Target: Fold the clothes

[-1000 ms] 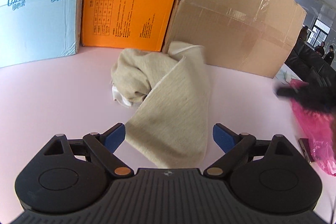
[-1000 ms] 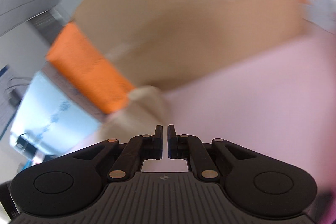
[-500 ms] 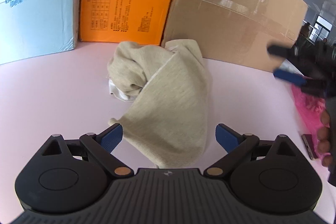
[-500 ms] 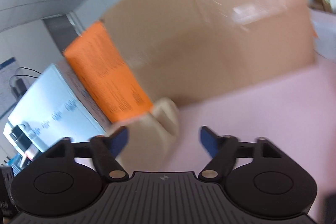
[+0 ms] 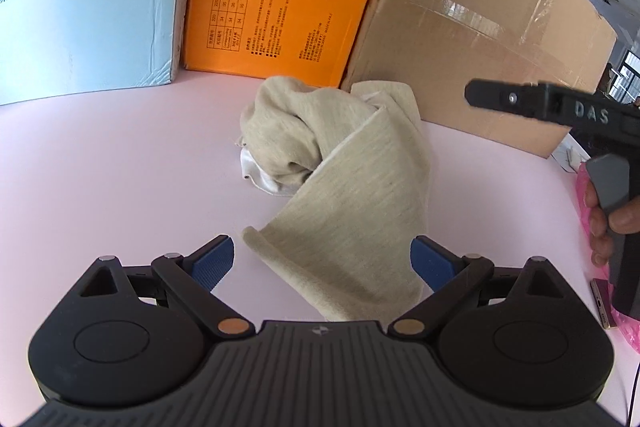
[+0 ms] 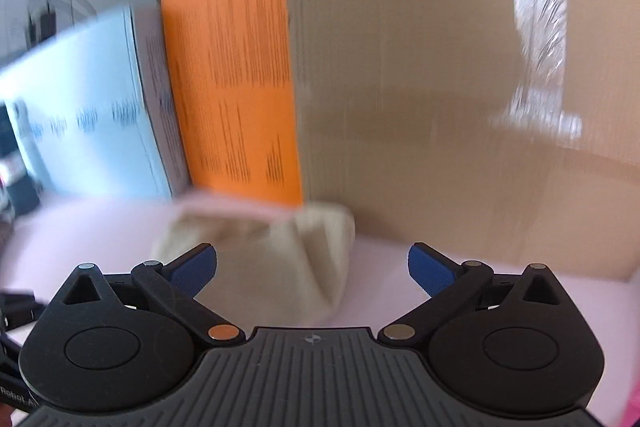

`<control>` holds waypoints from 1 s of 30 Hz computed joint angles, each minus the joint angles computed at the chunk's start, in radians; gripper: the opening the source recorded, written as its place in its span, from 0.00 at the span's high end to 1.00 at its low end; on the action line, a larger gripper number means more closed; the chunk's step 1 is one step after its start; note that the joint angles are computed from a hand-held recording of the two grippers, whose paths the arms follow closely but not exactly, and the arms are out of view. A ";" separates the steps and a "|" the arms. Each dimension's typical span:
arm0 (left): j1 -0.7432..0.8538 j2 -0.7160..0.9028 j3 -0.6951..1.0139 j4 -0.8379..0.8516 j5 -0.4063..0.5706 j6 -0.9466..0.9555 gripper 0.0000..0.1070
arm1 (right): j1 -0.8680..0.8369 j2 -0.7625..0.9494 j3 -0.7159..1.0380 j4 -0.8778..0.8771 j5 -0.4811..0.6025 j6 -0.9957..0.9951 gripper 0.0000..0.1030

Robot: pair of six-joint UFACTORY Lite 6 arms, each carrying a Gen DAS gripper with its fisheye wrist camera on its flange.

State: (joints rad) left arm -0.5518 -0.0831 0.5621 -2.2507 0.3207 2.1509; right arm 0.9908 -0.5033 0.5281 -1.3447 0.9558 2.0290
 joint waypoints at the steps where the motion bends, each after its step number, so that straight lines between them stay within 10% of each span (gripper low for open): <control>1: 0.000 0.005 0.003 -0.011 0.002 0.008 0.11 | -0.024 0.002 0.000 -0.014 -0.013 0.013 0.00; 10: -0.011 0.120 0.097 -0.139 0.005 0.127 0.10 | -0.398 0.262 0.193 -0.138 -0.420 0.040 0.00; 13: -0.007 0.152 0.125 -0.074 0.030 0.075 0.10 | -0.470 0.410 0.280 -0.109 -0.498 0.003 0.07; 14: -0.005 0.159 0.130 -0.054 0.041 0.061 0.13 | -0.490 0.459 0.312 -0.083 -0.520 -0.024 0.23; 15: 0.000 0.161 0.128 -0.035 0.058 0.055 0.20 | -0.505 0.481 0.318 -0.095 -0.553 -0.016 0.44; 17: 0.005 0.172 0.136 0.058 0.069 0.000 0.84 | -0.545 0.490 0.295 -0.168 -0.647 0.074 0.84; 18: 0.003 0.174 0.140 0.092 0.057 -0.025 0.94 | -0.553 0.480 0.272 -0.224 -0.668 0.154 0.93; 30: 0.070 -0.109 0.018 0.188 0.111 -0.138 0.97 | -0.467 -0.007 0.018 -0.314 -0.594 0.486 0.94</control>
